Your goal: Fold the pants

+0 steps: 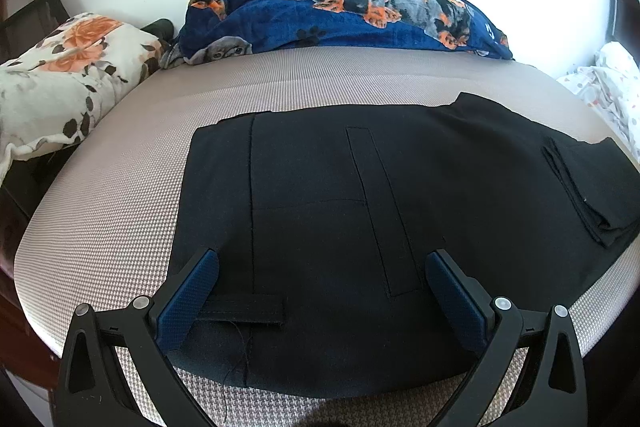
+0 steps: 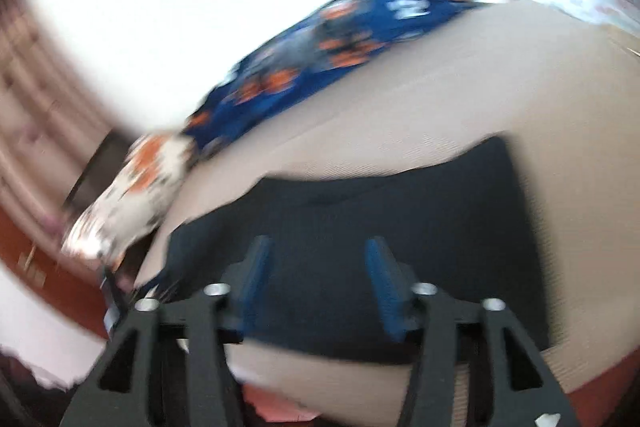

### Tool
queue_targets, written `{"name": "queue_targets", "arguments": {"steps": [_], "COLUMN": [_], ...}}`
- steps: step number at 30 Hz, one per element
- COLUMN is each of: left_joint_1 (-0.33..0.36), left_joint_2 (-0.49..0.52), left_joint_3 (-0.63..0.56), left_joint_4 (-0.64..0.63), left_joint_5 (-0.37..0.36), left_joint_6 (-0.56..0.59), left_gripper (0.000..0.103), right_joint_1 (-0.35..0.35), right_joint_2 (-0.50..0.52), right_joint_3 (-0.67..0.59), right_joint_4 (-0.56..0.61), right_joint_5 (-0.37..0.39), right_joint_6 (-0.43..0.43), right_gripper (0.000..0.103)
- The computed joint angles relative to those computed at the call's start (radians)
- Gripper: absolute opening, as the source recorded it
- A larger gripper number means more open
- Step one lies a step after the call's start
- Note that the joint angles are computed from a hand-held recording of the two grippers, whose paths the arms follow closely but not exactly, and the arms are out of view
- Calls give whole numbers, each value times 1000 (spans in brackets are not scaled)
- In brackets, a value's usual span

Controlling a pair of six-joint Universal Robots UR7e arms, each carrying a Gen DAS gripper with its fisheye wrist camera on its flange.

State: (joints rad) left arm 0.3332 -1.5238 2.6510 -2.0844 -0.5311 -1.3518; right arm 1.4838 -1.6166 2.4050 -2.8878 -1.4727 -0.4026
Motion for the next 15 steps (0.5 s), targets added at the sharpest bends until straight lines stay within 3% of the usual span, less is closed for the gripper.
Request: {"name": "queue_targets", "arguments": {"steps": [1,4,9,15], "left_joint_1": [-1,1,3,5], "left_joint_2": [1,-3,2,5], "left_joint_3": [0,-1,2,2], "left_joint_4": [-1,8,-5,-11], "left_joint_5": [-1,0,-1,0], "left_joint_6": [-1,-1,4,8], "left_gripper": [103,103,103,103], "right_joint_1": [-19,-69,-89,-179], "right_joint_2": [13,63,158,185], "right_joint_3": [-28,-94,-174,-195], "right_joint_4": [14,47,42,43], "right_joint_5": [-18,-15,-67,-15], "right_joint_6": [28,60,103,210], "right_gripper": [18,16,15,0]}}
